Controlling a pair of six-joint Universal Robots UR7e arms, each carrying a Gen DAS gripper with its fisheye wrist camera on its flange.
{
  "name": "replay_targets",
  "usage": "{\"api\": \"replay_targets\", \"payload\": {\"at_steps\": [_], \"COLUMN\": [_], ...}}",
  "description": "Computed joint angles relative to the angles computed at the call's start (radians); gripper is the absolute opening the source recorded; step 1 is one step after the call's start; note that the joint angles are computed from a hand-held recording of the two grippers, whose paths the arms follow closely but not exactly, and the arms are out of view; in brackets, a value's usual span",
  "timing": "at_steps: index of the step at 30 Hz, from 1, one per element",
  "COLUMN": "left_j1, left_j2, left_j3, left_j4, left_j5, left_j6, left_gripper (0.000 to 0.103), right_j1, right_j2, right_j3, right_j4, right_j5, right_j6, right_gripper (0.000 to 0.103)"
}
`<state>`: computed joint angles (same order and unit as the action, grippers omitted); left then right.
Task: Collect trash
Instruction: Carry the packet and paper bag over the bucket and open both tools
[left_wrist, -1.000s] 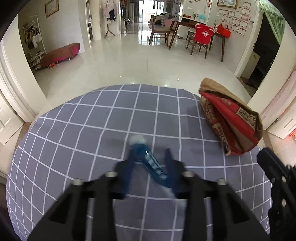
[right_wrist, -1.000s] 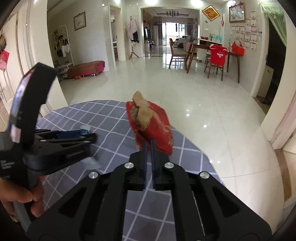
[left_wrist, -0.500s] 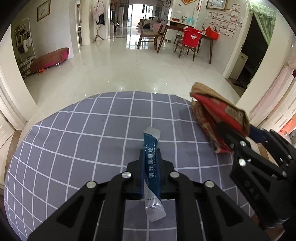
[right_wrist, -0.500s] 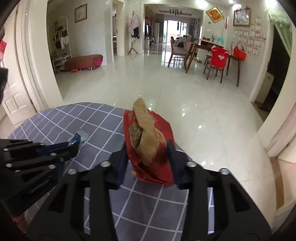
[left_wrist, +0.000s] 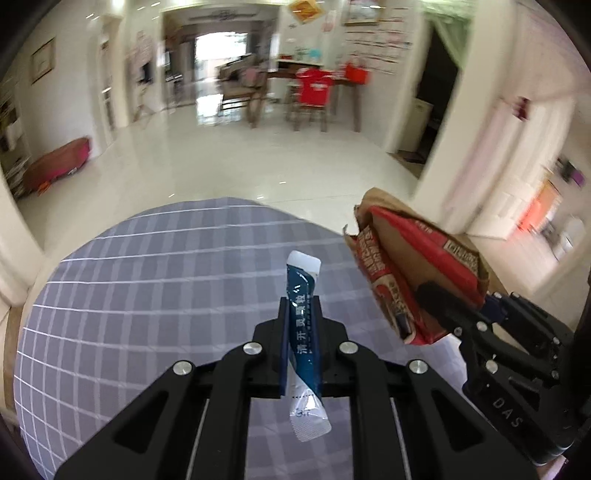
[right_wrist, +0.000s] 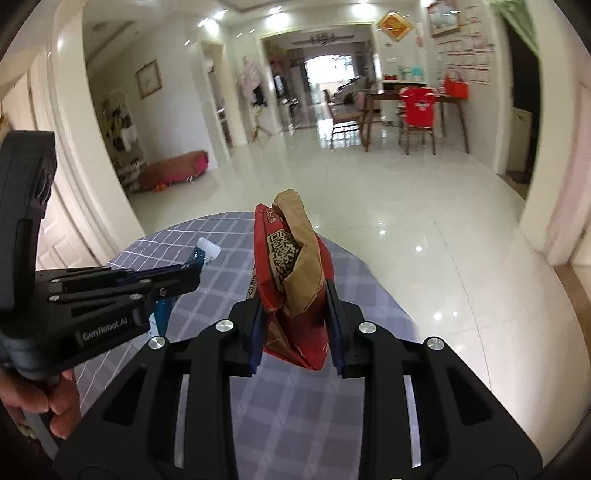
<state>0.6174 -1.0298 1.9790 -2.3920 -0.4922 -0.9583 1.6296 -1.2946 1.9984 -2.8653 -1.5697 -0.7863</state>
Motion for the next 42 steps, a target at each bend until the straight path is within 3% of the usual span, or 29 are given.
{"api": "replay_targets", "payload": {"at_steps": [6,11,16,20,22,23,24,25,30,42], "left_j1": [-0.110,-0.155,-0.171,-0.165,-0.163,-0.161,-0.158,-0.153,-0.139,-0.143], "left_j2": [0.173,0.349,0.497,0.594,0.628,0.643,0.658,0.674,0.731,0.815], "left_j3": [-0.065,-0.153,-0.236,-0.306,-0.329,-0.342,-0.356,-0.368,-0.425,-0.533], "left_j4": [-0.111,-0.217,-0.267,-0.263,-0.260,-0.254,-0.246,-0.238,-0.200,-0.147], "left_j5": [-0.082,-0.184,-0.265,-0.323,-0.342,-0.346,-0.354,-0.371,-0.409,-0.460], "left_j6": [0.087,0.172,0.225,0.246,0.253,0.254,0.255,0.257,0.263,0.294], "left_gripper": [0.010,0.010,0.010,0.010,0.010,0.010,0.010,0.010,0.010,0.010], "right_j1": [-0.183,-0.415,-0.609,-0.727,-0.774,-0.798,-0.819,-0.833,-0.870,-0.930], "right_j2": [-0.280,-0.497,-0.588,-0.592,-0.580,-0.569,-0.560,-0.536,-0.472,-0.543], "right_j3": [0.136,0.219,0.245,0.238,0.234,0.232,0.235,0.226,0.183,0.245], "right_j4": [0.048,0.096,0.116,0.133,0.132,0.117,0.107,0.094,0.121,-0.021], "right_j5": [0.114,0.208,0.287,0.336,0.363,0.378,0.390,0.393,0.364,0.390], "right_j6": [-0.006,-0.041,-0.076,-0.082,-0.080,-0.074,-0.072,-0.060,-0.002,0.005], "right_gripper": [0.028,0.028,0.028,0.029,0.034,0.049,0.065,0.068,0.068,0.071]}}
